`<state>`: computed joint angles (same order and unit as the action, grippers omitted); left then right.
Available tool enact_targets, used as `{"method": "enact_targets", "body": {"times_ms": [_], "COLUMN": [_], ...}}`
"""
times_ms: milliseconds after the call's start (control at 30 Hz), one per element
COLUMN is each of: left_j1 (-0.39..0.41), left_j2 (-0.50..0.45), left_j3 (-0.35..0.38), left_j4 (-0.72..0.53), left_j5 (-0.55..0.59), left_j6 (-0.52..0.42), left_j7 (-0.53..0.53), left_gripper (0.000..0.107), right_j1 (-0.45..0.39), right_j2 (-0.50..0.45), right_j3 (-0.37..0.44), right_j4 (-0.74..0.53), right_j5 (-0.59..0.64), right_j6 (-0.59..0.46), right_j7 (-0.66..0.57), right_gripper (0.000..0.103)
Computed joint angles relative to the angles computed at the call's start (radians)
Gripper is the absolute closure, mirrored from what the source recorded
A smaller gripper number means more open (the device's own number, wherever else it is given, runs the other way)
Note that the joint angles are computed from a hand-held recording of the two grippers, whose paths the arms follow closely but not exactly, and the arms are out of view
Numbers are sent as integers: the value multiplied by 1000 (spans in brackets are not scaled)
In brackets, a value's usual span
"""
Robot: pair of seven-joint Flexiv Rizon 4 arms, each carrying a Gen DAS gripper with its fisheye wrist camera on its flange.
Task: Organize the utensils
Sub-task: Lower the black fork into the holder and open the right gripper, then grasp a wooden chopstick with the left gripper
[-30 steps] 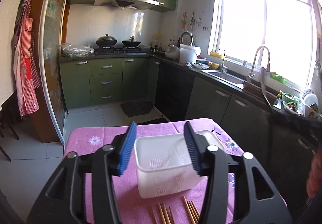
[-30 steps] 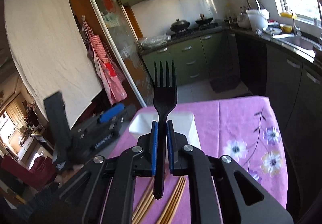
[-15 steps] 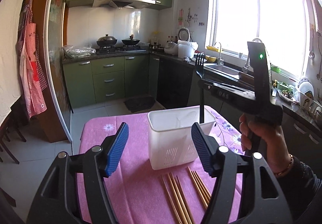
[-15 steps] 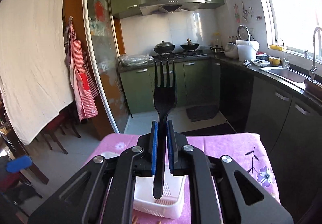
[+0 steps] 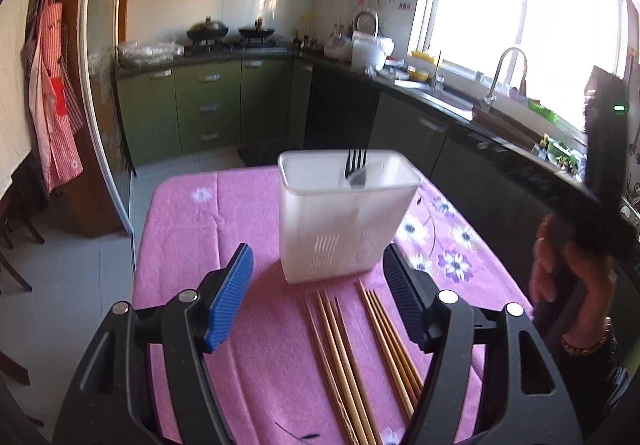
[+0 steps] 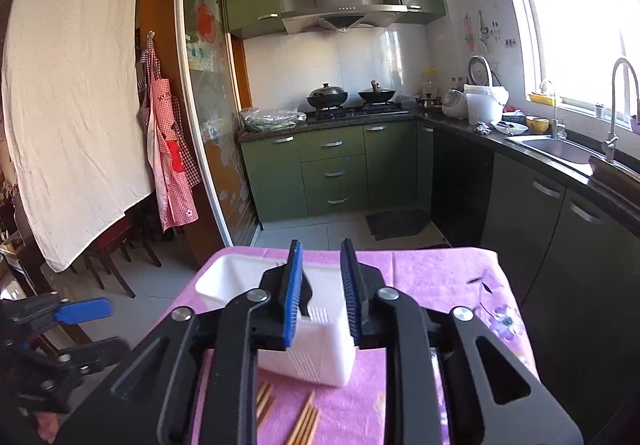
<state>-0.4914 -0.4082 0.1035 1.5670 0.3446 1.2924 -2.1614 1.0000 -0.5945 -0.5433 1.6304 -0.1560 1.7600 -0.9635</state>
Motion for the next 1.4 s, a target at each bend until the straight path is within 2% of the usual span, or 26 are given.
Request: {"method": "enact_targets", "body": {"times_ms": [100,167,367,500,600,733,900,1067,1200,1333,1400], "left_j1": [49,48,75,70,87,86,68,41,32,48,60], "left_j2": [-13,-30,-116,-183,-226,-250,-271,-291,-306,-302,-290], "left_j3": [-76,-84,-116,-106,-121,-121,-113,-98,-92,-105,-111], "left_j4": [20,10,-54,-133,-178,-203,-250,-300,-329,-321,-298], "left_j5": [-103,-130,-234,-254,-295,-311,-292,-254,-237,-253,-267], "left_j6": [-58,-105,-268,-368,-438,-474,-534,-588,-614,-607,-590], "left_j7": [79,97,140,143,153,160,168,156,140,150,154], "left_gripper": [42,43,44,60,71,73,90,92,99,101,101], "right_j1": [-4,-4,-147,-259,-316,-375,-425,-463,-469,-478,-511], "right_j2": [74,106,136,118,102,85,76,71,73,75,66], "right_j3": [29,33,196,327,395,456,513,558,570,585,635], "right_j4": [93,148,220,217,211,201,183,170,169,161,140], "right_j5": [-24,-52,-110,-128,-151,-185,-211,-220,-228,-234,-220], "right_j6": [-48,-73,-156,-183,-189,-190,-207,-226,-238,-261,-293], "right_j7": [-8,6,18,14,19,36,51,45,42,35,4], "right_gripper": [76,76,73,73,73,70,68,66,66,65,65]}}
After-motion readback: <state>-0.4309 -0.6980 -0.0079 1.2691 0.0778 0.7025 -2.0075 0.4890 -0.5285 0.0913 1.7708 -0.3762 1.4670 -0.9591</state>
